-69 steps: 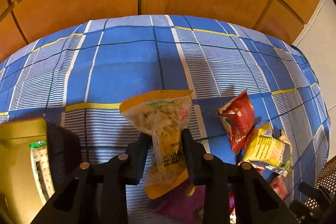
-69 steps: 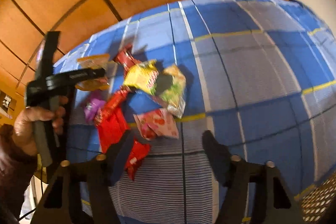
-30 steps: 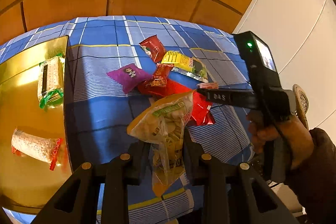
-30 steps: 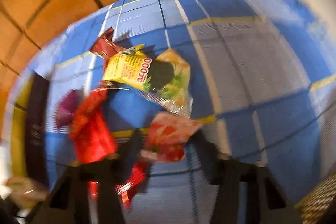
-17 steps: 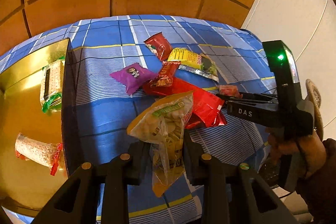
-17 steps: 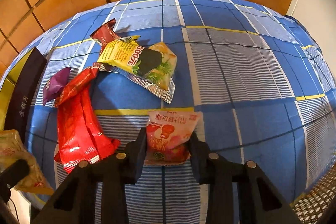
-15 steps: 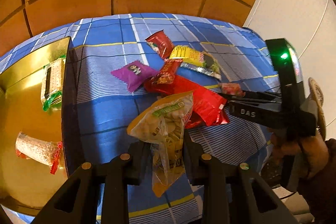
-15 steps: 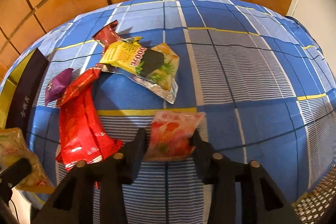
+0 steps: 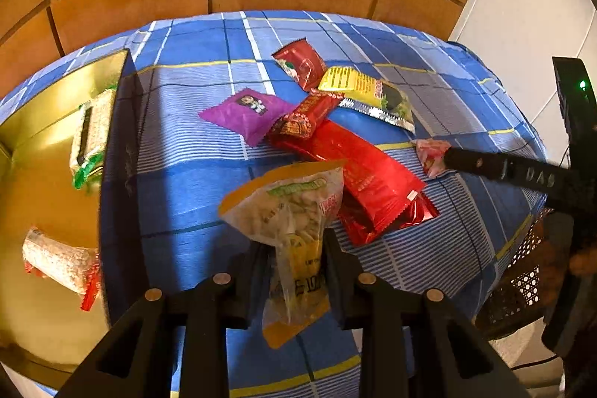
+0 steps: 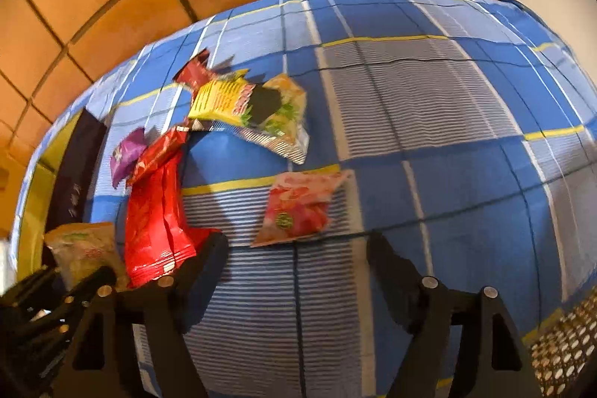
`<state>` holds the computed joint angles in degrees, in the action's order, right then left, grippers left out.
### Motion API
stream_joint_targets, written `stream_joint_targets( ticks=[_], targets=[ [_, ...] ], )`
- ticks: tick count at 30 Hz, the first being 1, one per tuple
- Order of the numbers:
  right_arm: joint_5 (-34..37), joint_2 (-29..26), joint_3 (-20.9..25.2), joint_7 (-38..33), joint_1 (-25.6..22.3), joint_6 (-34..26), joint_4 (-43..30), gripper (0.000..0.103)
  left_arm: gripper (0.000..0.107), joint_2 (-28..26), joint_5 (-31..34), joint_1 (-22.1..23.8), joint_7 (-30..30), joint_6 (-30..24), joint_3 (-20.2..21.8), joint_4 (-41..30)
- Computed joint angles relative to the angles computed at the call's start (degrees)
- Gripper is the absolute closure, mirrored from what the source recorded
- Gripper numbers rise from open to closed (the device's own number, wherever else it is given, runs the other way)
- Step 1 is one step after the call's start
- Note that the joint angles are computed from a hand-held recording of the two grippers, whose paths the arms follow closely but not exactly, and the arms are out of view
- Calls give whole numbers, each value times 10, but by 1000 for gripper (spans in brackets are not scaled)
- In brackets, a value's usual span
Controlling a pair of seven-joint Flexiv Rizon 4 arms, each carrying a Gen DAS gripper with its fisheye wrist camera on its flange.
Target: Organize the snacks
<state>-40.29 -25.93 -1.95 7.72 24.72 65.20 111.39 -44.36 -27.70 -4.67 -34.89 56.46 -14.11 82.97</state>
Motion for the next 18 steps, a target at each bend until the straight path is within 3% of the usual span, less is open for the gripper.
stream_joint_targets(
  ticks=[4, 9, 12, 14, 16, 18],
  targets=[
    [-34, 22, -14, 52, 4, -1, 17, 27, 77, 7, -5, 5, 14, 8, -5, 13],
    [9, -1, 21, -15, -14, -38, -23, 38, 77, 8, -9, 9, 21, -22, -8, 9],
    [36, -23, 31, -68, -15, -76, -55, 50, 75, 9, -5, 5, 27, -25, -3, 8],
    [58, -34, 38, -101, -17, -87, -68, 67, 74, 7, -2, 3, 27, -32, 0, 4],
    [46, -38, 24, -107, -2, -110, -73, 77, 73, 1, 6, -3, 21, -48, 8, -8],
    [36, -38, 19, -113, 2, -107, -69, 77, 73, -4, 13, -8, 12, -54, 14, -17]
  ],
)
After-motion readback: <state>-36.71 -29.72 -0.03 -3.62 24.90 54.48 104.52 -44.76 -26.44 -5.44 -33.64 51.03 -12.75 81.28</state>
